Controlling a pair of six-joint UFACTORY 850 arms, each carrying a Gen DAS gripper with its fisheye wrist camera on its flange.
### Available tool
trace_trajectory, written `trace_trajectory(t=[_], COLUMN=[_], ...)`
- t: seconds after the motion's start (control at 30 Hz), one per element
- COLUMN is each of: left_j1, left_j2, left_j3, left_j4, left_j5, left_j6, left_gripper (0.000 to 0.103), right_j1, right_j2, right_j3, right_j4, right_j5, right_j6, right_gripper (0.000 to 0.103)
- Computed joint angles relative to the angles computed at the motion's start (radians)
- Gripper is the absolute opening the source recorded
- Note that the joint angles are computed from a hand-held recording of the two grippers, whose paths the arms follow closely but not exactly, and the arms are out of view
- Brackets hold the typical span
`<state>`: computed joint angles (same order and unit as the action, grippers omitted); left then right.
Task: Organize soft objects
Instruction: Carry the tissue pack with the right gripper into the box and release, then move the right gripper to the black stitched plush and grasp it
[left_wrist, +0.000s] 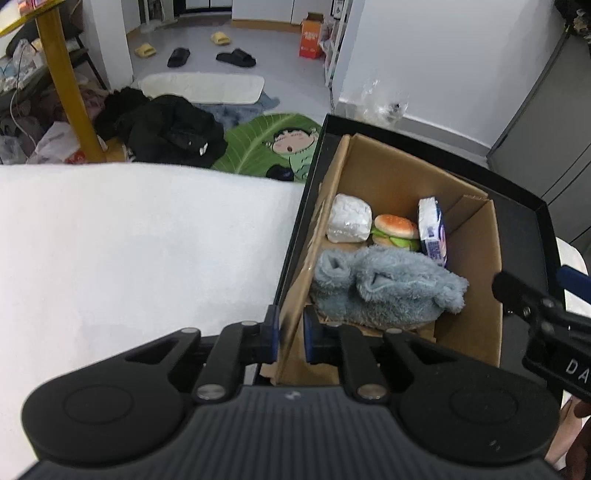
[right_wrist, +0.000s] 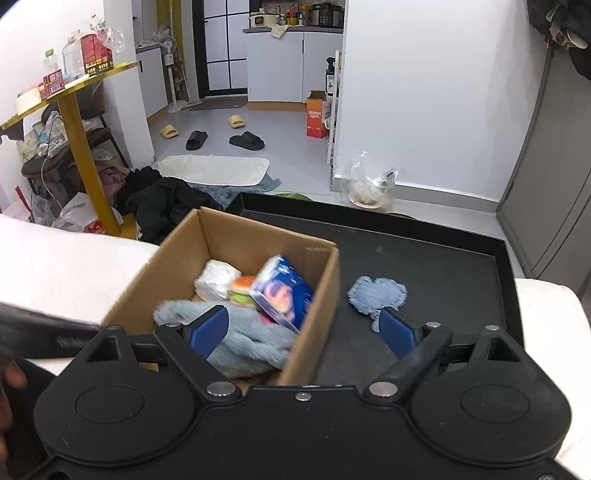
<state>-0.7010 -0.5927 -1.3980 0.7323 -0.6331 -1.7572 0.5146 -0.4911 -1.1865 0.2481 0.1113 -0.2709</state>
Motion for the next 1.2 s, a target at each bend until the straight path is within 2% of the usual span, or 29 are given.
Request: trace_trajectory(t=[0.23,0.43,0.73,0.93,1.1,1.2], left_j1=[-0.008,-0.018,-0.037,-0.047,-0.048,-0.050], left_j2=[-0.017,-0.023,-0.054,-0.085,-0.106,-0.118], left_j3=[-0.031,-0.046,-0.102,-0.151,-0.182,-0.202], left_j4=[0.009,0.021,0.019,0.014,-0.002,-0.009], left_j5=[-0.041,-0.068,-0.146,-0.201,-0.228,-0.246], left_j6=[0.020,0.023,0.064,0.111,0.152,0.165], left_gripper=[0.014,0.018,0.041,0.047,0.048,0.049], right_j1=[-0.033,-0.052,-0.086,-0.112,-0.130,-0.138], right_j2=[0.003,0.001,0.002,-0.008,-0.022,-0.032], right_j3=[0.001,0.004,0.015,0.016,0.024,0.040], right_j4=[0.050,-0.014,-0.282,-0.442,-0.407,-0.309], right_j5=[-0.002,0.013,0.042,0.060,0.091,0.135], right_j6=[-0.059,0.011,0.288,0.471,0.465,0.390], right_gripper=[0.089,0.093,0.093,0.093,0.093,0.093])
